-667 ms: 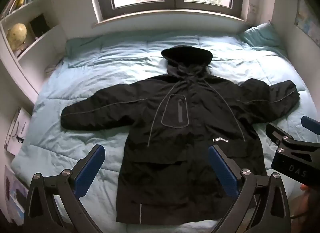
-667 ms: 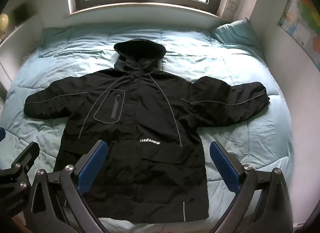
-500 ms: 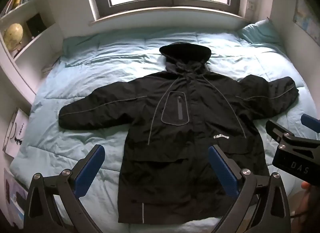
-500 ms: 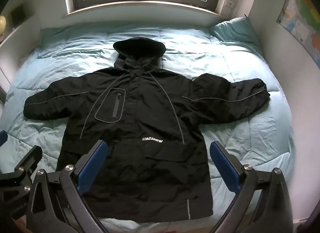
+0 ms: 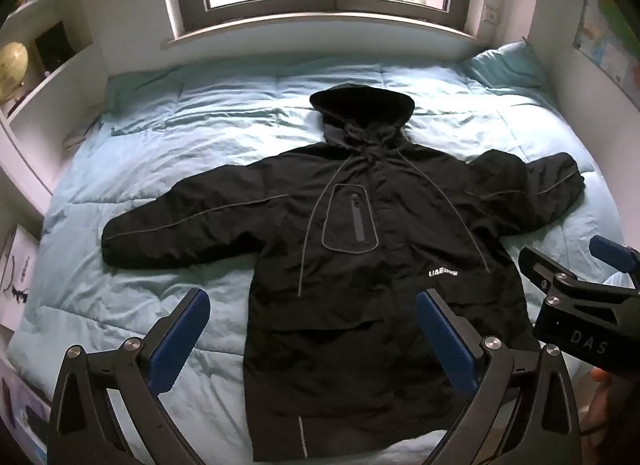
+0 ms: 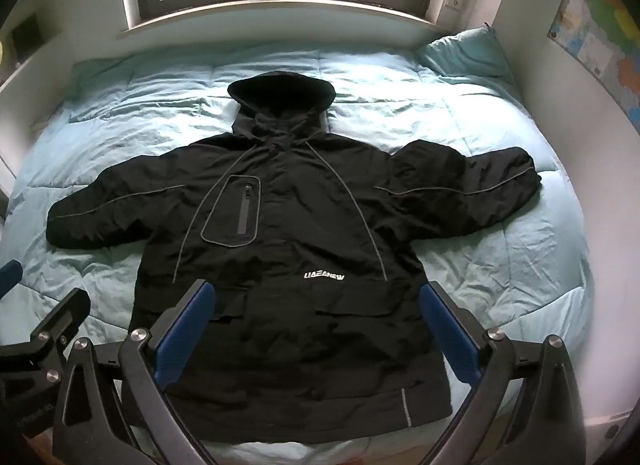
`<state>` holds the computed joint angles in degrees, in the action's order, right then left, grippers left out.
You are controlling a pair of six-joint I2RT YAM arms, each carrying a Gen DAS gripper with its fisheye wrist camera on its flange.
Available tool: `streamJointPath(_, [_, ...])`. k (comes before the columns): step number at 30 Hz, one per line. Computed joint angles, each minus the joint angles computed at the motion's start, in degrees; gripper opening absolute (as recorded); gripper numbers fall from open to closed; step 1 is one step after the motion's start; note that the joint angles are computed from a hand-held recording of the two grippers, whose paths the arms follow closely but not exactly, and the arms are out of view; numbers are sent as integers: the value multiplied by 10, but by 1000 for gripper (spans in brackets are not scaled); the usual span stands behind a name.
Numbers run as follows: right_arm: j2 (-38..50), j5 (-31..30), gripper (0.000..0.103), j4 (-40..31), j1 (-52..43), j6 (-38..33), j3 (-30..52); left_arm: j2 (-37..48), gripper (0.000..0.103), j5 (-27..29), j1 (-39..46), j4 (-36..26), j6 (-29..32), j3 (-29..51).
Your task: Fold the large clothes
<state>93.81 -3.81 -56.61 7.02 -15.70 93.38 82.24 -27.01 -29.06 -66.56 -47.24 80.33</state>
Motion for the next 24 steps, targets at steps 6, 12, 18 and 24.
streamJointPath(6, [-3, 19, 103, -2, 27, 26, -4, -26, 102, 26, 32, 17, 38, -26])
streamJointPath(12, [-9, 34, 103, 1, 44, 38, -11, -40, 102, 47, 55, 23, 53, -41])
streamJointPath(18, [-14, 39, 103, -3, 49, 44, -22, -41, 102, 66, 71, 33, 66, -53])
streamJointPath(24, [-13, 24, 103, -1, 34, 31, -19, -19, 102, 46, 48, 15, 42, -18])
